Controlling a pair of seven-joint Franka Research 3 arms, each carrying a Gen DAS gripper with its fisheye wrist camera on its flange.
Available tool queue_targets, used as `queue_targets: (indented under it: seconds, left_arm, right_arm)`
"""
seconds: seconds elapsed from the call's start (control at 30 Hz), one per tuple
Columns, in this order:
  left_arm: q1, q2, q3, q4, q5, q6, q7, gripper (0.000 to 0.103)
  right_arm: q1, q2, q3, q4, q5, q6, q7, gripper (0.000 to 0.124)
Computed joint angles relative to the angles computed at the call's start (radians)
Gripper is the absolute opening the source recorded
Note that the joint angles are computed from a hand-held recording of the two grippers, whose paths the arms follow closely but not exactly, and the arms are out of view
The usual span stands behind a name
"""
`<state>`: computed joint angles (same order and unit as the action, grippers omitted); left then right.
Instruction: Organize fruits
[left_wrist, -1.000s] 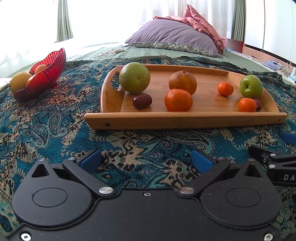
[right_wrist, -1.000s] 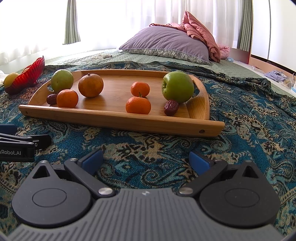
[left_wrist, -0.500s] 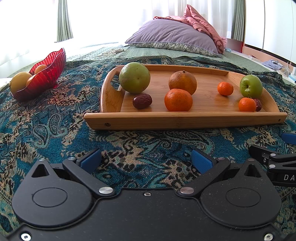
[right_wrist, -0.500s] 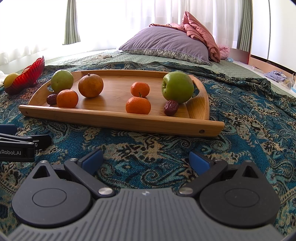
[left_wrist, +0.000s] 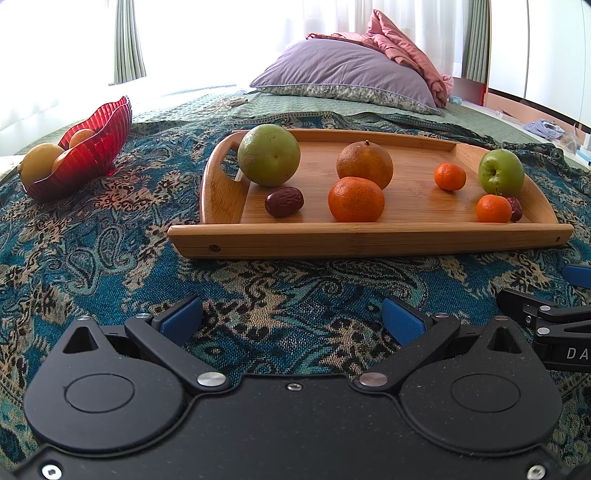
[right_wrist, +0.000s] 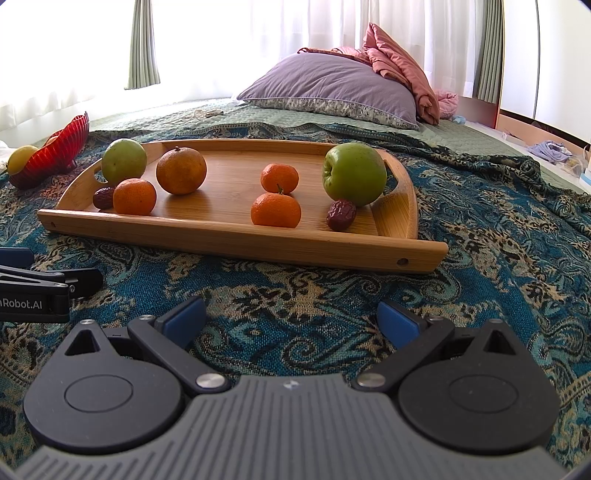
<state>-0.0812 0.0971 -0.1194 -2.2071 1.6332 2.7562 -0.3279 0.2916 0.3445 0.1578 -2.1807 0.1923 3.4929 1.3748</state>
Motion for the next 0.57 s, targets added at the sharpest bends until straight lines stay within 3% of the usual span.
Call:
queue_targets:
  seconds: [0.57]
  left_arm:
    - [-0.001,-0.001,0.000,-0.002,0.002,-0.001,-0.002,0.103]
  right_arm:
    - [0.000,0.002,-0.001,-0.002,-0.006,0.014,0.003,0.103]
